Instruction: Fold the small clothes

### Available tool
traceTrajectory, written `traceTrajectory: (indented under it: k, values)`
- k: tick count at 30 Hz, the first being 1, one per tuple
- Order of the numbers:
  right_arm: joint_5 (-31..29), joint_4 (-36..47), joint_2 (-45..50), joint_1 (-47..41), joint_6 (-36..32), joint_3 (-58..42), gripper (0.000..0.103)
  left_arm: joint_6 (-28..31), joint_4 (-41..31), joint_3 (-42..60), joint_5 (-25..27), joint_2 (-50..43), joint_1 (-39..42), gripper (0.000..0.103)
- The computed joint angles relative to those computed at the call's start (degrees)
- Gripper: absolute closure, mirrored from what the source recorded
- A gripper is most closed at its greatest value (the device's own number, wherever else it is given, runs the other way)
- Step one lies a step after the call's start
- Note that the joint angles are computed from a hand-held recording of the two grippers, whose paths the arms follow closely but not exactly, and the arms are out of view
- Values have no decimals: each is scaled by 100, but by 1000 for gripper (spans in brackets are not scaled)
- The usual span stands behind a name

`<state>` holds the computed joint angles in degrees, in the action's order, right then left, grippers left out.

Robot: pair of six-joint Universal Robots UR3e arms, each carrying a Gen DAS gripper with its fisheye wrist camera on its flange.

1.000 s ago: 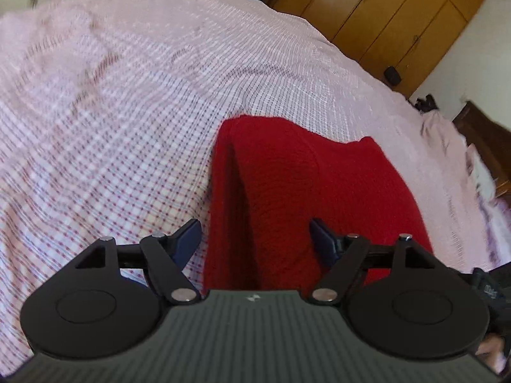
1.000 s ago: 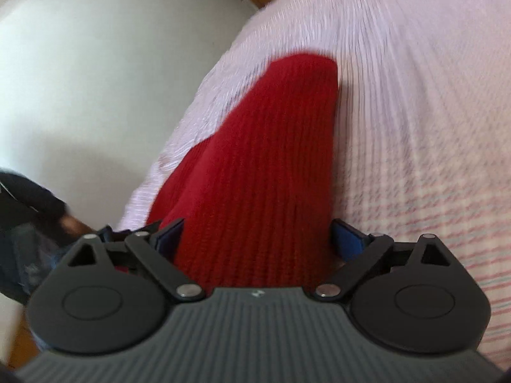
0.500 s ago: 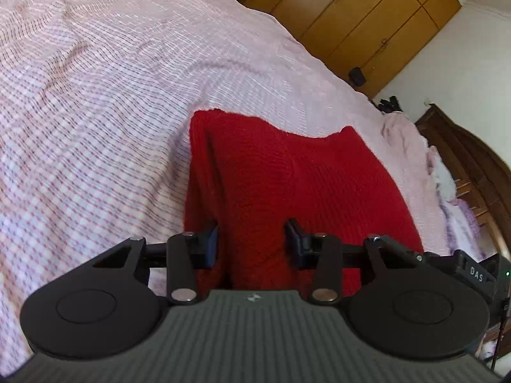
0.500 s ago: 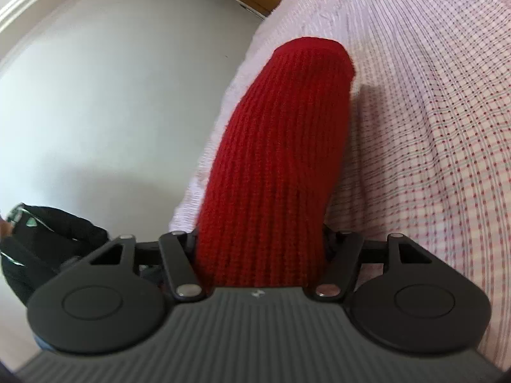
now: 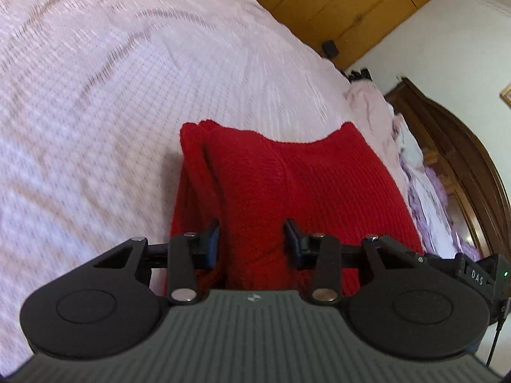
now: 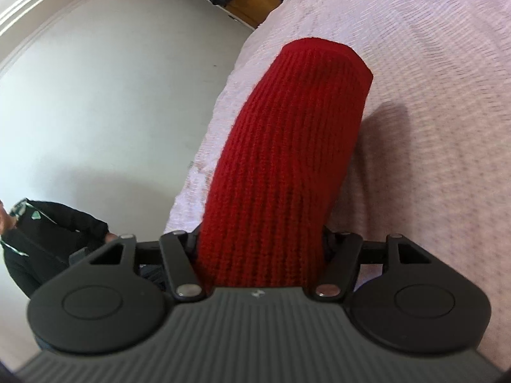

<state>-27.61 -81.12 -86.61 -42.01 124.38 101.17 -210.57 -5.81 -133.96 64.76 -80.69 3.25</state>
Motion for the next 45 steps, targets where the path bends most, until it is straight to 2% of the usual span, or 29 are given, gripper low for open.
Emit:
traceTrajectory:
  k: [4, 7, 13, 15, 17, 21, 23, 27, 29, 31, 34, 35, 40, 41, 45]
  values:
    - [-257, 696, -429, -512, -775, 192, 38, -213, -101, 131, 685, 49, -832, 57]
    - [-427, 652, -606, -635, -786, 392, 38, -314, -149, 249, 1105, 3, -1243, 57]
    - [-916, -959, -606, -382, 31, 800, 38, -390, 68, 217, 1493, -307, -1488, 57]
    - [-990, -1384, -476, -327, 173, 913, 38, -526, 243, 108, 1489, -337, -1526, 57]
    - [-1023, -1511, -474, -413, 6, 1065, 38, -604, 408, -5, 1497, -339, -1587, 56]
    - [-1057, -1385, -706, -679, -501, 1364, 36, -569, 434, 96, 1860, -450, -1880, 55]
    - [-1120, -993, -1010, -884, -766, 1418, 35, -555, 407, 202, 2070, -519, -2022, 55]
    - [-1255, -685, -1480, -1003, -857, 1352, 33, -576, 184, 357, 2478, -464, -2300, 55]
    - [-1250, -624, -1865, -1130, -1040, 1494, 33, -568, 27, 396, 2572, -373, -2358, 55]
    - [-1207, -974, -2145, -1200, -1029, 1812, 33, -556, -29, 387, 2605, -292, -2391, 55]
    - [-1093, -894, -2648, -1573, -1350, 2157, 34, -460, 109, 308, 2702, -309, -2474, 55]
    - [-1072, -1039, -2676, -1581, -1337, 2234, 34, -454, 118, 317, 2749, -346, -2506, 50]
    - [-1192, -3083, -2424, -1060, -551, 2913, 33, -302, 197, 429, 2808, -605, -2490, 48]
    - [-1190, -3265, -2380, -1019, -425, 2975, 33, -296, 158, 458, 2831, -614, -2498, 47]
    - [-923, -2560, -2831, -1313, -942, 2998, 32, -305, -166, 628, 2969, -510, -2558, 47]
